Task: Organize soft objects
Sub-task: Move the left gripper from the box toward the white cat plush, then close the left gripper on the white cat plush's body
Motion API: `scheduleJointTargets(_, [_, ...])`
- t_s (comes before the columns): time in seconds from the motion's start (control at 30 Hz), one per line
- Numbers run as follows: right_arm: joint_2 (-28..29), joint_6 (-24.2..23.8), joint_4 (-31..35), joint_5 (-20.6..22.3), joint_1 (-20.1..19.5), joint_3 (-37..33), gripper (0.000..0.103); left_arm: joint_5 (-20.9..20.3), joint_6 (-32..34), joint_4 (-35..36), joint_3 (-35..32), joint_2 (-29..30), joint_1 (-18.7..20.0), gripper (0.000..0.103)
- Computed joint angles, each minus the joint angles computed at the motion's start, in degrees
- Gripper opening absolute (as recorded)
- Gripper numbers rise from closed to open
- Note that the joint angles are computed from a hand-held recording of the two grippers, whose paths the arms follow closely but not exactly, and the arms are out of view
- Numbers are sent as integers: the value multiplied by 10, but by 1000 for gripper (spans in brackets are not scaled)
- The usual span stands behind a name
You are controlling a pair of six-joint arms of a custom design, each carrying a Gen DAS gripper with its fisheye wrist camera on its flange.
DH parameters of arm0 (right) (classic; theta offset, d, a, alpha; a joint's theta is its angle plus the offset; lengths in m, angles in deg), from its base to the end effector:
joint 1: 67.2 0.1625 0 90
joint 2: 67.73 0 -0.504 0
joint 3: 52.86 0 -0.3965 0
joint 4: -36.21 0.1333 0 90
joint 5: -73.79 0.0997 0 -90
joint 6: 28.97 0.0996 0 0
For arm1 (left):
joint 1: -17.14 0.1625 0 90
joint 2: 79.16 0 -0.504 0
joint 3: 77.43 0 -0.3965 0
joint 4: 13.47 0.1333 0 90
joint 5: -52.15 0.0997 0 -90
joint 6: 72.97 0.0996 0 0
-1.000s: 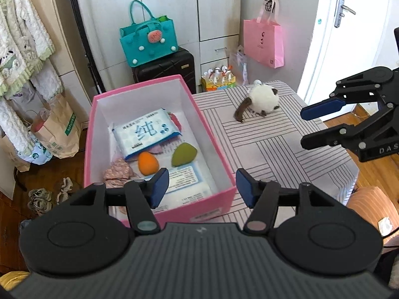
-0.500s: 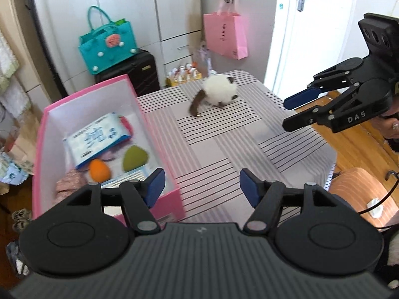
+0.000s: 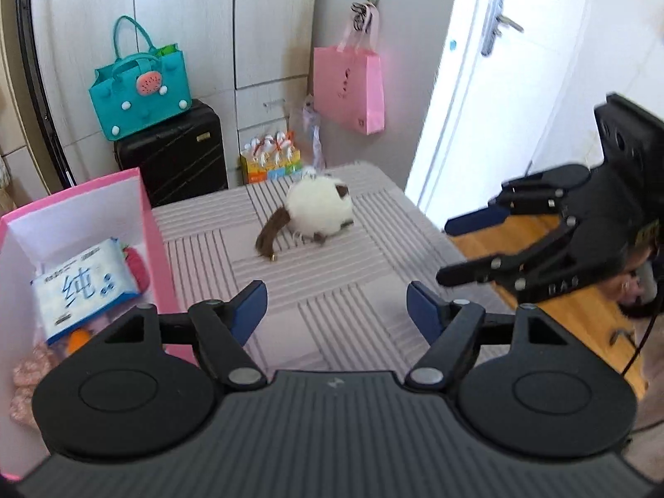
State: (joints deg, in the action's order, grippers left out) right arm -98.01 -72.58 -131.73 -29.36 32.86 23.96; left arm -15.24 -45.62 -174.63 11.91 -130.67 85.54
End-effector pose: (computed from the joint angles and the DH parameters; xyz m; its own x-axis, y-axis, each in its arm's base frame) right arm 0.2563 -0.8113 0.0980 -0.6064 -0.6183 0.5000 -0.7836 0.5717 -0.2433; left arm -0.1205 -0.7704 0.2918 -0.6901 0.4843 -0.5377 0.7033 0.6241 -0.3405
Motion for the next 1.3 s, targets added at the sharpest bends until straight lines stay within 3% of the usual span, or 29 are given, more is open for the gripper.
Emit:
scheduleJointTargets(0.2, [23, -43, -21, 21, -17, -32, 68, 1, -3, -82, -23, 47, 2, 78])
scheduleJointTargets(0.5, [63, -54, -27, 74, -48, -85, 74, 1, -33, -112, -69, 107, 7, 80])
scheduleJointTargets(0.6, [74, -48, -31, 99, -58, -101, 77, -7, -56, -110, -90, 125, 14, 80])
scheduleJointTargets(0.67, [83, -49, -37, 108, -63, -112, 86, -9, -68, -107, -106, 137, 18, 80])
scheduleJointTargets(0.93, [122, -93, -56, 117, -69, -161, 87, 22, -94, -101, -158, 176, 22, 80])
scheduleJointTargets(1.3, [163, -102, -26, 121, -71, -233, 87, 26, -107, -90, -232, 226, 31, 80])
